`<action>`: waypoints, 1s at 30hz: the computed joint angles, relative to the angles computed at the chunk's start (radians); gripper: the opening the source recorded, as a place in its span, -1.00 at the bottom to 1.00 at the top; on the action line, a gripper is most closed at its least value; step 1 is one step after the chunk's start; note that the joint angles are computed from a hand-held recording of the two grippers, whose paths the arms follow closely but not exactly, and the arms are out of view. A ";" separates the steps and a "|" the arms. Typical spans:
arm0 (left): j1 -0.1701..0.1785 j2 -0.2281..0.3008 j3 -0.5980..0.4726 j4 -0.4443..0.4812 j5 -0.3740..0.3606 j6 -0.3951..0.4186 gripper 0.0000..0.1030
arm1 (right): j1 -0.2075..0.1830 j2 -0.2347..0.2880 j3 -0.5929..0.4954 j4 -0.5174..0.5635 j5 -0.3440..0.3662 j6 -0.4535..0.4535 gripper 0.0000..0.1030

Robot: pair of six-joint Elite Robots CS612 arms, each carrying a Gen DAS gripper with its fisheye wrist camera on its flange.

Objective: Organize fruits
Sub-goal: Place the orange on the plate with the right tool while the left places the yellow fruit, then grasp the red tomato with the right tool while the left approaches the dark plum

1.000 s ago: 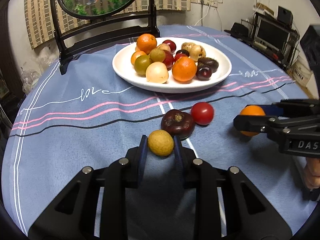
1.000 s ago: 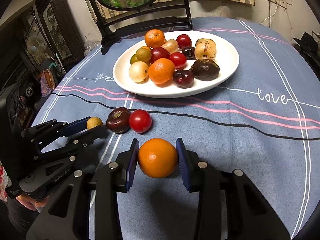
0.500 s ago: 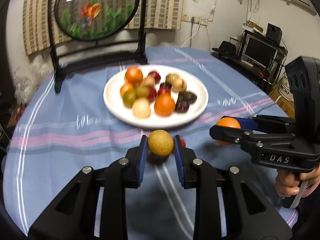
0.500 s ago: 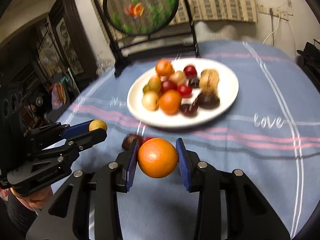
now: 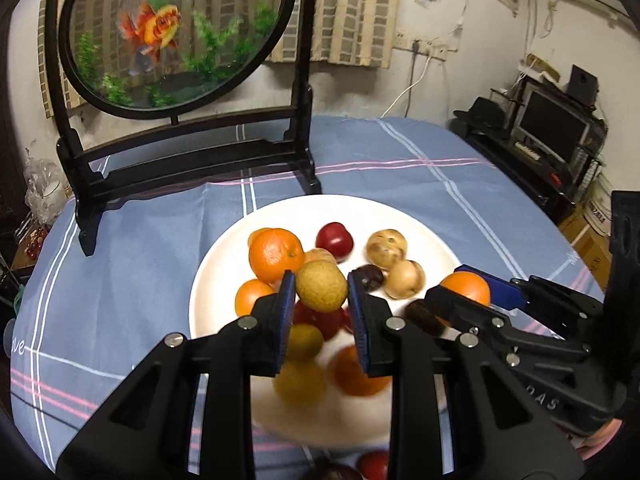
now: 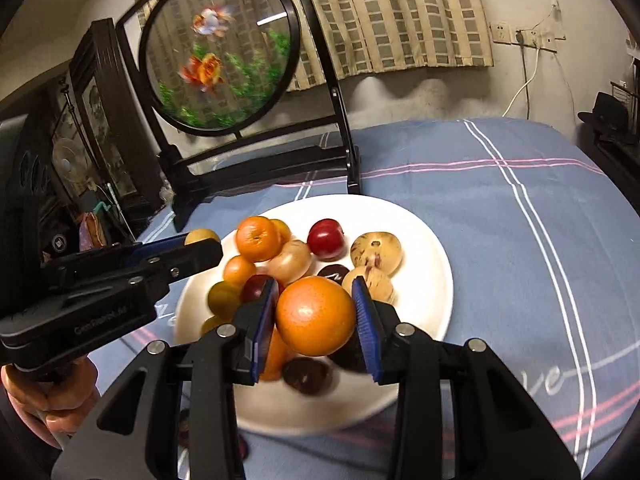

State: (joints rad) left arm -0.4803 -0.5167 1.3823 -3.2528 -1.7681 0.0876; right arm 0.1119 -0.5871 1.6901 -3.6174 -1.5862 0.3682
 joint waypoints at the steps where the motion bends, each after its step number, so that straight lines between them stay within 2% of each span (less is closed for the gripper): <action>1: 0.000 0.008 -0.014 0.012 0.004 -0.002 -0.48 | 0.000 0.004 -0.010 0.011 -0.004 -0.006 -0.26; 6: -0.001 0.032 -0.054 0.055 0.023 -0.003 -0.48 | -0.007 0.025 -0.044 0.054 0.013 -0.031 -0.25; 7: -0.002 0.033 -0.052 0.051 0.031 -0.002 -0.41 | -0.006 0.027 -0.048 0.064 0.014 -0.036 -0.25; 8: -0.003 0.033 -0.050 0.046 0.039 -0.001 -0.06 | -0.006 0.028 -0.051 0.078 0.015 -0.041 -0.23; 10: -0.008 0.030 -0.029 -0.014 0.077 -0.006 0.30 | -0.006 0.023 -0.048 0.106 0.021 -0.040 -0.19; 11: -0.008 0.025 -0.016 -0.043 0.086 -0.005 0.34 | -0.006 0.021 -0.045 0.110 0.020 -0.038 -0.06; 12: -0.008 0.020 -0.006 -0.053 0.088 -0.005 0.36 | -0.005 0.018 -0.037 0.092 0.019 -0.035 -0.03; 17: 0.001 -0.025 0.077 -0.134 0.071 -0.031 0.64 | 0.005 -0.014 0.007 0.044 0.007 -0.038 -0.02; 23: 0.009 -0.075 0.195 -0.237 0.070 -0.063 0.81 | 0.027 -0.049 0.069 -0.008 -0.021 -0.046 -0.02; 25: 0.007 -0.087 0.245 -0.288 0.104 -0.064 0.84 | 0.037 -0.055 0.091 -0.026 -0.024 -0.048 -0.02; 27: 0.007 -0.088 0.284 -0.332 0.140 -0.086 0.91 | 0.046 -0.058 0.110 -0.027 -0.021 -0.041 -0.02; 30: 0.019 -0.078 0.312 -0.359 0.151 -0.148 0.92 | 0.060 -0.053 0.125 -0.013 -0.014 -0.047 -0.02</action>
